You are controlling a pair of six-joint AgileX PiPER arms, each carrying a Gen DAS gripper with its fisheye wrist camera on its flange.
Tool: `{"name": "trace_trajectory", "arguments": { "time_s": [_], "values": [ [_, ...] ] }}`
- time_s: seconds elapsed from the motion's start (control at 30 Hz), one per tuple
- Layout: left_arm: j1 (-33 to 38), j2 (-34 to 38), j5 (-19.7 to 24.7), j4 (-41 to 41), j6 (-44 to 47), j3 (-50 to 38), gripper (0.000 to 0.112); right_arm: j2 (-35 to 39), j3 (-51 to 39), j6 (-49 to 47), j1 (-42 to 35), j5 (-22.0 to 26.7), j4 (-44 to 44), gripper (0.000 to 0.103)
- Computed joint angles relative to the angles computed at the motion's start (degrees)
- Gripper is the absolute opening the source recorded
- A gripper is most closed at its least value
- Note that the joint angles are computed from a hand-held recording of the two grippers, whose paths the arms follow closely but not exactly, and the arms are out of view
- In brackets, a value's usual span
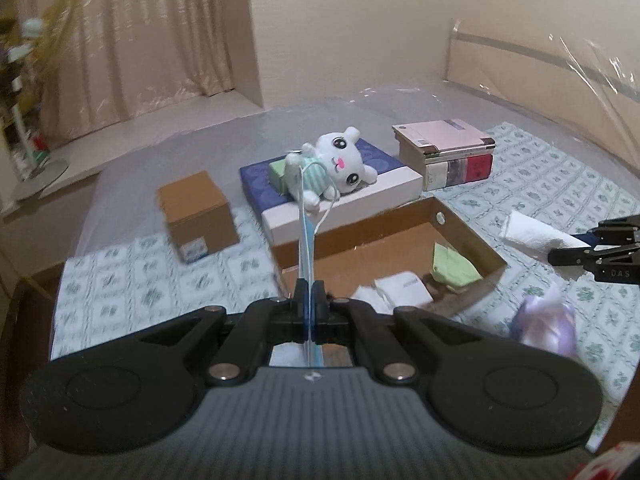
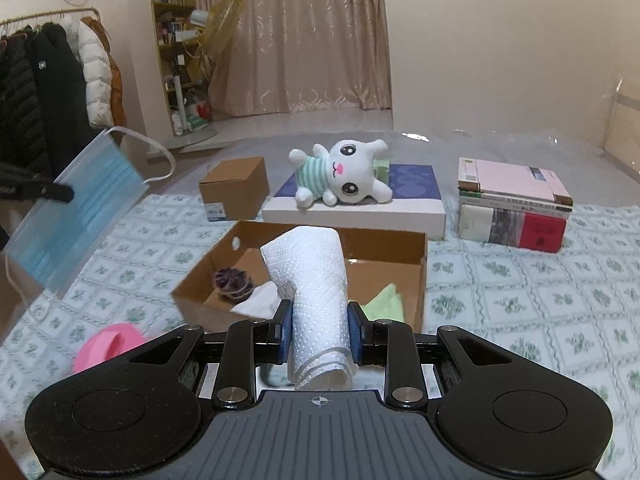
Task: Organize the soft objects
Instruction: 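Lift the blue mask with the left tool while the right tool carries the tissue to the box, then open both tools over the cardboard box to drop the mask and tissue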
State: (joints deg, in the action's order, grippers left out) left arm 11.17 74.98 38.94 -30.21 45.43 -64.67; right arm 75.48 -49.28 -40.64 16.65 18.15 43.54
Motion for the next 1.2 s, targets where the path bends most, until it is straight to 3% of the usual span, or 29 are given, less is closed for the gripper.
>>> {"name": "trace_trajectory", "arguments": {
  "time_s": [0.37, 0.6, 0.77, 0.97, 1.07, 1.2],
  "values": [
    [-10.68, 25.32, -7.22, -0.58, 9.11, -16.81, 0.000, 19.13, -14.96, -4.67, -2.03, 1.71, 1.61, 0.028],
    [-13.91, 33.44, -10.35, -4.56, 20.02, -20.15, 0.000, 27.97, -23.84, -0.95, -3.46, 4.75, -1.75, 0.028],
    [-15.81, 38.76, -10.88, -0.08, 17.39, -23.18, 0.001, 31.50, -27.14, 2.96, -3.40, 5.25, -5.96, 0.028],
    [-15.28, 40.09, -11.88, -0.69, 15.28, -22.62, 0.029, 33.47, -28.08, 3.24, -3.49, 5.46, -6.03, 0.028],
    [-14.14, 38.78, -12.77, -2.03, 14.15, -20.76, 0.031, 34.06, -28.26, 3.16, -3.47, 5.06, -5.46, 0.028],
    [-11.86, 36.41, -13.90, -5.99, 13.77, -17.78, 0.044, 34.79, -28.56, 2.96, -3.36, 4.51, -3.72, 0.028]
  ]
}}
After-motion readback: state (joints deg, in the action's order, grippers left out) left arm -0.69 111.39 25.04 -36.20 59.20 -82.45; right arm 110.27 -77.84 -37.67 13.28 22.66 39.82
